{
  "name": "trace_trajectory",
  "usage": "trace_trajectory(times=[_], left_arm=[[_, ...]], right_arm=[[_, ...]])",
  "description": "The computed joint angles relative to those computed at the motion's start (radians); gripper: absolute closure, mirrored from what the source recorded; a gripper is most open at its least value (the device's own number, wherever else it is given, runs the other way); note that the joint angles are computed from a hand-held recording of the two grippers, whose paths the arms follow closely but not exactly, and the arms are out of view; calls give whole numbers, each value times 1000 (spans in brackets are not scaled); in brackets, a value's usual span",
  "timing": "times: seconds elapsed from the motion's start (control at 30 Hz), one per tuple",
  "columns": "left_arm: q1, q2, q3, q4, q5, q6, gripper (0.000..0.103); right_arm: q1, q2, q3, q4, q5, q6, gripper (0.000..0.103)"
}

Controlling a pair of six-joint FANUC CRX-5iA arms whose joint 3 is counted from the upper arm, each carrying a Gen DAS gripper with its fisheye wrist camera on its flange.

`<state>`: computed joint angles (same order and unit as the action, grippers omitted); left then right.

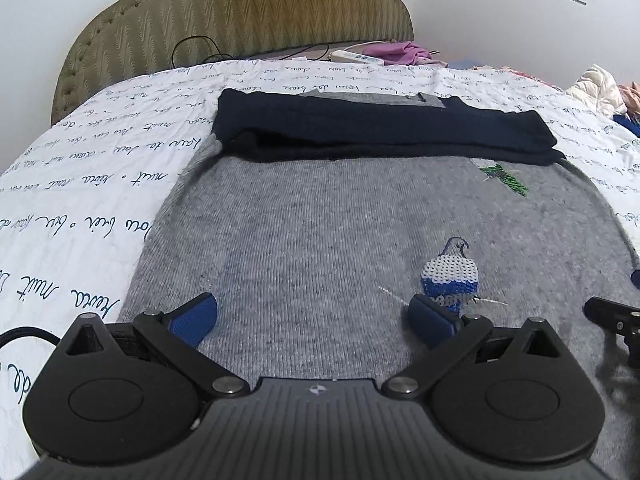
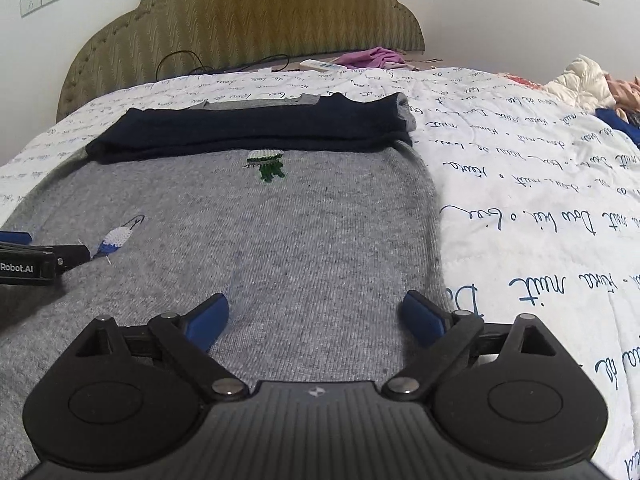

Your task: Fold small clothes

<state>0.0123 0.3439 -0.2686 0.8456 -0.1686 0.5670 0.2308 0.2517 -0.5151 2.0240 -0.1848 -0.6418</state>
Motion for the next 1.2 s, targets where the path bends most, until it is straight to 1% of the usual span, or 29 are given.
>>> trace_trajectory(times=[0.1, 0.3, 0.37, 0.47, 0.53, 0.57, 0.8, 0.83, 0.97, 1.2], left_arm=[[-10, -2, -16, 75, 12, -66, 0], [-18, -2, -26, 118, 24, -104, 0], [-10, -3, -18, 65, 16, -58, 0], [5, -9, -4, -36, -3, 33, 0], [11, -15, -9, -42, -12, 36, 0], [12, -19, -14, -36, -14, 31, 0], [20, -45, -36, -80, -18, 72, 0], [20, -47, -39, -73, -18, 64, 0], [13, -62, -73, 10, -7, -13, 0], [8, -79, -99, 42, 1, -47, 0]], right_arm=[[-4, 0, -1, 19, 0, -18, 6], [-7, -2, -3, 33, 2, -32, 6], [-1, -3, -6, 9, -3, -13, 6], [41, -7, -16, -132, -36, 98, 5], [73, -13, -26, -223, -63, 164, 3], [82, -17, -31, -244, -70, 181, 2], [97, -39, -58, -260, -82, 180, 1], [101, -40, -59, -271, -86, 189, 1], [115, -47, -67, -297, -98, 205, 1], [120, -62, -87, -286, -103, 185, 0]])
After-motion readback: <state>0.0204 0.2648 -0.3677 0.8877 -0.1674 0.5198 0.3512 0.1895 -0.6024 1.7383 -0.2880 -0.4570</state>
